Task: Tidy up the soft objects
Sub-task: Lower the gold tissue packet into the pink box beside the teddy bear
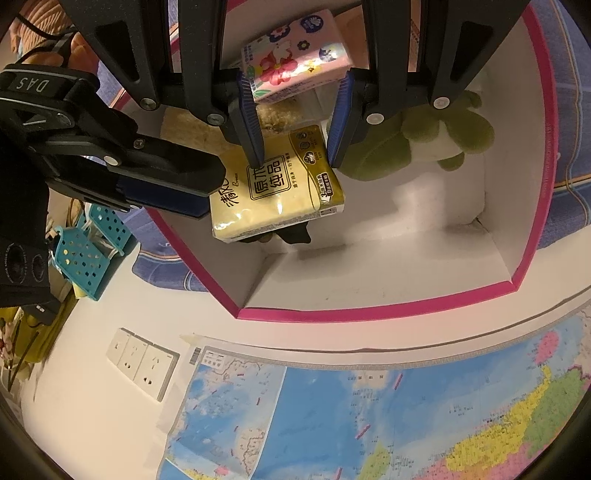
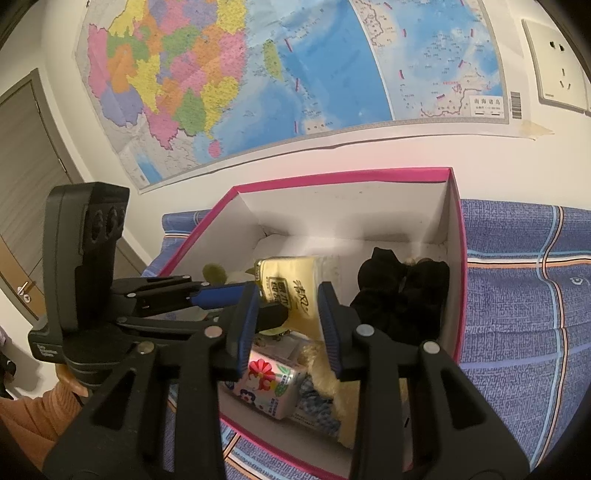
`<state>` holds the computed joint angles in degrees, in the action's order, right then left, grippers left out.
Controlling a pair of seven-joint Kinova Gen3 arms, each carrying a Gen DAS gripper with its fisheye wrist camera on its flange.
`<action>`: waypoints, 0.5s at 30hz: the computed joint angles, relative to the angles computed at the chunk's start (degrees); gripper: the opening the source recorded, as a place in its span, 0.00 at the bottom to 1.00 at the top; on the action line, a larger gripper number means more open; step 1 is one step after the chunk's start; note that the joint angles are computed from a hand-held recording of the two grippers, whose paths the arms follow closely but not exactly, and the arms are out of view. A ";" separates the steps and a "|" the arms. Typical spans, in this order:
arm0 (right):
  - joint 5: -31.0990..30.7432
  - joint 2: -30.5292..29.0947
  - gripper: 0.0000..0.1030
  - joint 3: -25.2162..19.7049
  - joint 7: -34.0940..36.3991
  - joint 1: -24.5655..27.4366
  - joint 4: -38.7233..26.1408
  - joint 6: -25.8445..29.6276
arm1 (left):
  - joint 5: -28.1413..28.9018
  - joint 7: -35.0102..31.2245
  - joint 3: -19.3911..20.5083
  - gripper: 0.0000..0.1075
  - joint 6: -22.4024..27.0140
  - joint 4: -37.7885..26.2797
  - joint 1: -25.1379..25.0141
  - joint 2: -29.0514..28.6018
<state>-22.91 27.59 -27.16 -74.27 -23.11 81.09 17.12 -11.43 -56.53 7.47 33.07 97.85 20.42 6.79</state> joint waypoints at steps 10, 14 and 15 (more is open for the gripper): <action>0.01 0.45 0.35 0.34 -0.13 -0.23 -0.48 0.41 | 0.12 0.26 -0.24 0.32 1.12 -1.35 0.22 1.28; -0.05 0.81 0.35 0.65 -0.43 -0.38 -0.84 0.78 | 0.18 0.44 -0.36 0.32 1.32 -1.57 0.38 1.56; 0.01 0.82 0.35 0.85 -0.55 -0.51 -0.89 0.85 | 0.22 0.41 -0.38 0.32 1.34 -1.62 0.38 1.64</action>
